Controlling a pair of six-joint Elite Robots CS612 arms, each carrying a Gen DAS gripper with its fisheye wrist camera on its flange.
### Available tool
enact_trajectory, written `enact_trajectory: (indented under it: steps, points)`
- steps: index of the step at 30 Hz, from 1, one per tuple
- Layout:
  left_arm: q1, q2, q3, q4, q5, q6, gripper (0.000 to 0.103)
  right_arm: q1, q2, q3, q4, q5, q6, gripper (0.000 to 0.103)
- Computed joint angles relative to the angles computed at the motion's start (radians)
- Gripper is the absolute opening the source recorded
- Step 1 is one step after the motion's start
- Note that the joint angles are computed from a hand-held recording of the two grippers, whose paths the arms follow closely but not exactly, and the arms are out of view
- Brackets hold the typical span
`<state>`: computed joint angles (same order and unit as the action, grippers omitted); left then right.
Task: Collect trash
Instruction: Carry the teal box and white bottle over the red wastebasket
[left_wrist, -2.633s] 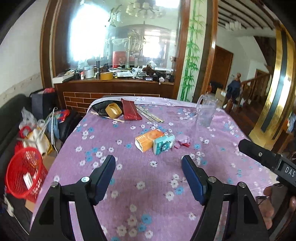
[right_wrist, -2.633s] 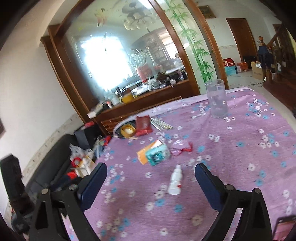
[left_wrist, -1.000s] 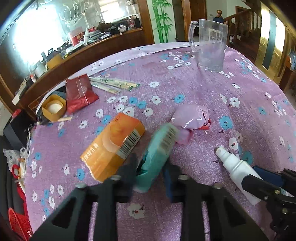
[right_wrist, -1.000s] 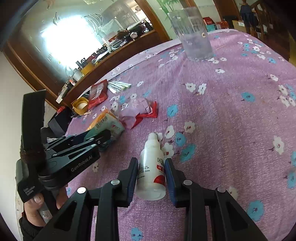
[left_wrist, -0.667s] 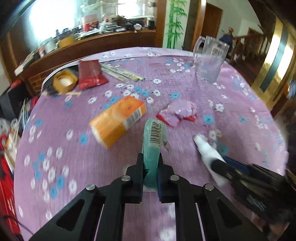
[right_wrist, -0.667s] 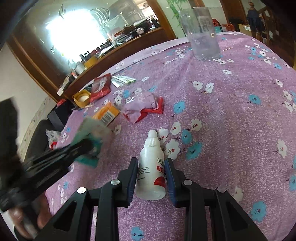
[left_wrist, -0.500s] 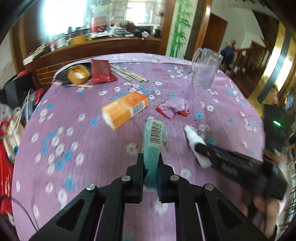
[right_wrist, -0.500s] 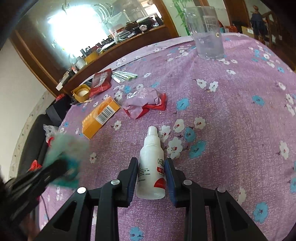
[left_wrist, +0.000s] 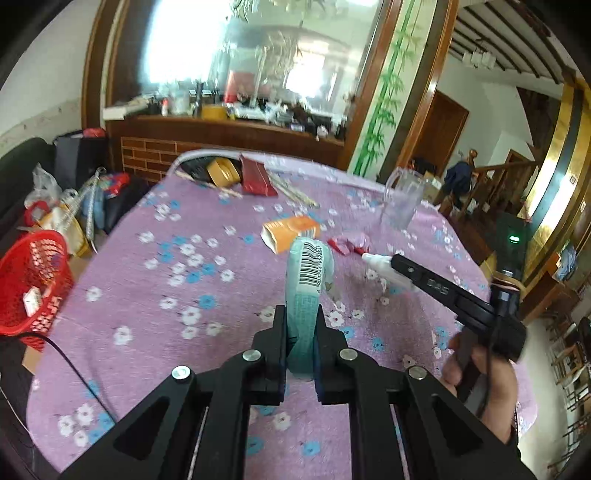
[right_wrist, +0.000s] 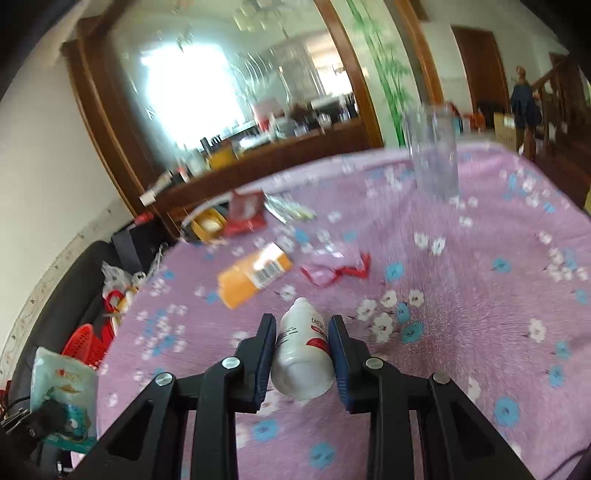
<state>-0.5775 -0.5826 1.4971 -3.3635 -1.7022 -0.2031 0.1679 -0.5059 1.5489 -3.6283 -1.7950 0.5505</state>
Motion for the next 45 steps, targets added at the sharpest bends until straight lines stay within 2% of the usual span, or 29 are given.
enact_trajectory:
  steps: [6, 10, 14, 25, 45]
  points:
    - [0.019, -0.034, 0.057, -0.082, -0.029, -0.019, 0.012, 0.07, -0.049, 0.038, -0.127, -0.064, -0.059, 0.032]
    - [0.033, -0.051, 0.086, -0.142, -0.022, -0.038, 0.012, 0.108, -0.072, 0.034, -0.164, -0.074, -0.107, 0.032]
    - [0.05, -0.058, 0.1, -0.172, -0.025, -0.06, 0.012, 0.131, -0.076, 0.012, -0.182, -0.046, -0.132, 0.032]
    - [0.097, -0.051, 0.097, -0.205, -0.006, -0.115, 0.012, 0.168, -0.047, -0.088, -0.144, 0.012, -0.179, 0.032]
    - [0.165, -0.025, 0.06, -0.195, -0.011, -0.171, 0.012, 0.195, 0.015, -0.251, -0.032, 0.086, -0.223, 0.032]
